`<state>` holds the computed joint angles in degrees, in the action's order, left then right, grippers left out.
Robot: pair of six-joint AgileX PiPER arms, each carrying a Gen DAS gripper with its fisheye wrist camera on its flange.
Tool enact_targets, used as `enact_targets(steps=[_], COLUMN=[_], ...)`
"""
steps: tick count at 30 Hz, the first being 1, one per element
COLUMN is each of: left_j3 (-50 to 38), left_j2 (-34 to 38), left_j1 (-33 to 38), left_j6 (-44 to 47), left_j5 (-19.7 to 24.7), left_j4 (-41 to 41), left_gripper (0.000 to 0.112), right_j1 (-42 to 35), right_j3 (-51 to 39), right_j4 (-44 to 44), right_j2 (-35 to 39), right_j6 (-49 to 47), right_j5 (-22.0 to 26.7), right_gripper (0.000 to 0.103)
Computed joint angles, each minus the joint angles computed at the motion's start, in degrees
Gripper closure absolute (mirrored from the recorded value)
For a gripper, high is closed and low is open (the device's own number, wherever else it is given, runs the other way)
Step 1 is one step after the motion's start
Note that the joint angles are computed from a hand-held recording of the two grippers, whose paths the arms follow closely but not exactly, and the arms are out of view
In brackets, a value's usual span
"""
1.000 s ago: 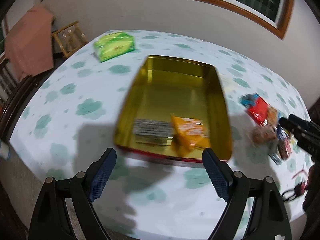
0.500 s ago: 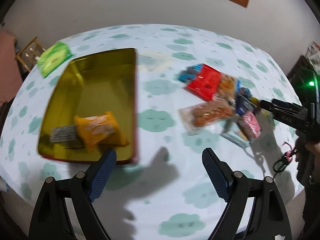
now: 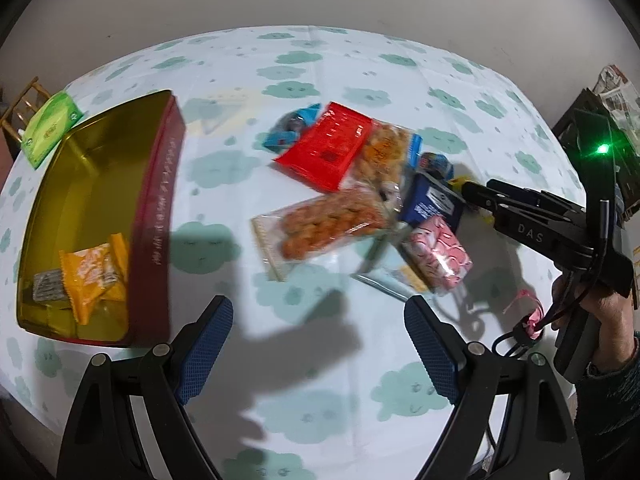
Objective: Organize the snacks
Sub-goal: 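Grasp the yellow-wrapped pastry with the right tool while the left tool grasps the pink cake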
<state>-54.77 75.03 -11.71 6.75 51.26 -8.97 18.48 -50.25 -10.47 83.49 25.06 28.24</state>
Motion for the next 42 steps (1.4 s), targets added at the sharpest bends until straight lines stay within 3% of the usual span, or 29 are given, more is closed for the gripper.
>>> enact_targets(steps=[3, 10, 17, 23, 27, 34, 42], left_j3=[0.07, 0.01, -1.28, -4.06, -6.99, -11.64, -13.01], left_j2=[0.31, 1.12, 2.67, 5.85, 8.61, 13.55, 15.84], left_j1=[-2.02, -4.7, -6.08, -9.33, -11.55, -12.86, -13.79], left_j6=[-1.75, -5.77, -7.04, -10.34, -14.61, -20.36, -23.81], left_j5=[-0.39, -0.79, -1.09, -0.74, -0.5, 1.27, 1.27], left_j4=[1.17, 3.45, 2.31, 1.81, 2.56, 1.85, 3.75], left_gripper=[0.027, 0.027, 0.027, 0.029, 0.031, 0.051, 0.062], right_j1=[-0.89, -1.11, -1.46, -7.53, -6.31, -8.85, -9.86], right_j3=[1.09, 2.66, 7.87, 14.01, 14.78, 15.23, 15.38], right_j4=[2.16, 1.8, -10.8, -11.14, -16.93, -8.9, -4.96], right_j2=[-0.64, -0.7, -4.62, -9.56, -9.98, -10.46, -10.57], right_j6=[-2.72, -4.2, 7.86, 7.11, 12.77, 4.6, 0.67], right_j5=[0.02, -3.0, -5.37, -8.56, -8.04, -9.94, -10.63], right_gripper=[0.065, 0.07, 0.073, 0.074, 0.074, 0.074, 0.073])
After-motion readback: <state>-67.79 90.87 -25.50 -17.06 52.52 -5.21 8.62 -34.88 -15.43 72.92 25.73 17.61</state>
